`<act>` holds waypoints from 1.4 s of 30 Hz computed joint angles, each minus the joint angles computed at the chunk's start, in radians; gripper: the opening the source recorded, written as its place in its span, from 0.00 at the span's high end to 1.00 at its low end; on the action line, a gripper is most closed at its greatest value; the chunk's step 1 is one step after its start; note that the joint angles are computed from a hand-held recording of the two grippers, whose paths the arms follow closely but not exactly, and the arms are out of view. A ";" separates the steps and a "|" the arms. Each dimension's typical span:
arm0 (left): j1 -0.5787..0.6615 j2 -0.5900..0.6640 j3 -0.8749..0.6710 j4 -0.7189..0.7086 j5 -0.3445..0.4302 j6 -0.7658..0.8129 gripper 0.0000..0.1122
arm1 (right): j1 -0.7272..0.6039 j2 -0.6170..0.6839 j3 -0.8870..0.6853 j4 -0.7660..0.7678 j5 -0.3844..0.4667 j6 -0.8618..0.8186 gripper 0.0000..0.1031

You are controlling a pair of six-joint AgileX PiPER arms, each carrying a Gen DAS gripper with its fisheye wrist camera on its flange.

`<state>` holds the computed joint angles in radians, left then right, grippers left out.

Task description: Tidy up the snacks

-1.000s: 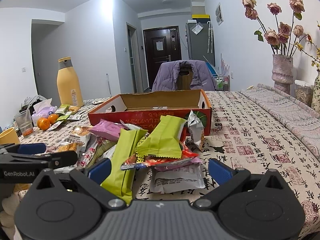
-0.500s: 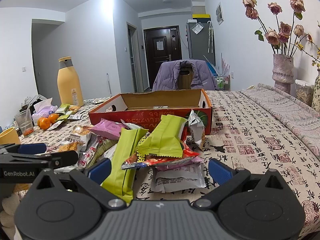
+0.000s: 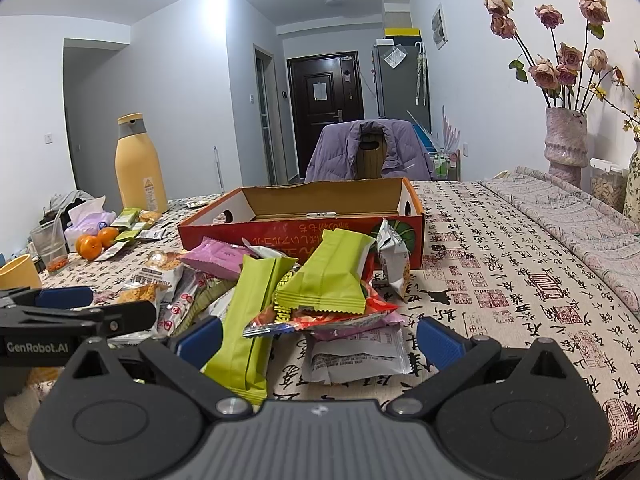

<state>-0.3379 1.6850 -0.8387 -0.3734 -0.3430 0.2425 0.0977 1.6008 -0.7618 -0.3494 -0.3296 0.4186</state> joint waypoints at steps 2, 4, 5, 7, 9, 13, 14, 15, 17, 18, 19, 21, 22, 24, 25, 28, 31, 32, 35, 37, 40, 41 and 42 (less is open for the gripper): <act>0.002 0.000 -0.002 0.004 0.002 -0.003 0.08 | 0.000 0.000 0.000 -0.003 0.001 0.003 0.00; 0.003 0.000 -0.002 0.005 0.003 -0.004 0.08 | 0.000 0.000 -0.001 -0.003 0.001 0.003 0.00; 0.003 0.000 -0.002 0.005 0.003 -0.004 0.08 | 0.000 0.000 -0.001 -0.003 0.001 0.003 0.00; 0.002 0.000 -0.002 0.005 0.003 -0.005 0.08 | 0.000 0.000 0.000 -0.002 0.001 0.002 0.00; 0.002 0.000 -0.001 0.002 0.002 -0.001 0.08 | 0.000 0.000 0.000 -0.002 0.001 0.002 0.00; -0.001 -0.006 0.005 -0.006 0.002 0.004 0.08 | -0.001 0.000 0.000 -0.005 0.001 0.005 0.00; -0.001 -0.006 0.005 -0.006 0.002 0.004 0.08 | -0.001 0.000 0.000 -0.005 0.000 0.005 0.00; -0.002 -0.007 0.006 -0.011 0.002 0.008 0.08 | -0.001 0.000 0.000 -0.005 0.000 0.005 0.00; -0.002 -0.006 0.004 -0.022 0.004 0.017 0.08 | -0.001 0.000 0.000 -0.005 0.001 0.006 0.00; -0.002 -0.006 0.003 -0.028 0.007 0.022 0.08 | 0.000 0.000 0.000 -0.004 0.001 0.005 0.00; 0.000 -0.004 0.002 -0.033 0.009 0.026 0.08 | 0.000 0.000 0.000 -0.001 0.002 0.003 0.00; 0.003 0.000 -0.003 -0.050 0.014 0.039 0.08 | 0.001 0.000 0.000 0.000 0.002 0.002 0.00; 0.006 0.004 -0.007 -0.053 0.017 0.041 0.08 | 0.000 0.001 -0.001 -0.002 0.004 0.005 0.00; 0.007 0.010 -0.014 -0.089 0.020 0.072 0.08 | 0.000 0.001 -0.002 -0.005 0.004 0.008 0.00; 0.009 0.014 -0.020 -0.106 0.022 0.087 0.08 | 0.001 0.001 -0.003 -0.005 0.006 0.008 0.00; 0.007 0.033 -0.047 -0.224 0.030 0.197 0.08 | 0.002 0.002 -0.003 -0.007 0.009 0.011 0.00; 0.005 0.057 -0.086 -0.394 0.035 0.351 0.09 | 0.009 0.013 0.002 0.015 0.000 -0.007 0.00; 0.006 0.064 -0.098 -0.428 0.036 0.381 0.11 | 0.004 0.016 -0.002 -0.002 0.001 0.008 0.00; 0.013 0.083 -0.133 -0.537 0.044 0.484 0.22 | -0.004 0.019 -0.010 -0.030 0.008 0.034 0.00; 0.020 0.093 -0.152 -0.595 0.065 0.540 0.33 | -0.002 0.020 -0.011 -0.025 0.010 0.030 0.00; 0.034 0.105 -0.168 -0.606 0.102 0.546 0.50 | -0.001 0.022 -0.018 -0.035 0.017 0.039 0.00; 0.037 0.104 -0.165 -0.573 0.107 0.514 0.53 | -0.001 0.023 -0.019 -0.038 0.019 0.042 0.00; 0.035 0.105 -0.161 -0.552 0.101 0.496 0.58 | 0.000 0.024 -0.020 -0.040 0.021 0.043 0.00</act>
<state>-0.3026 1.7903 -1.0000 -0.9257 -0.2417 0.7386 0.0973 1.6246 -0.7818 -0.3893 -0.3091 0.4617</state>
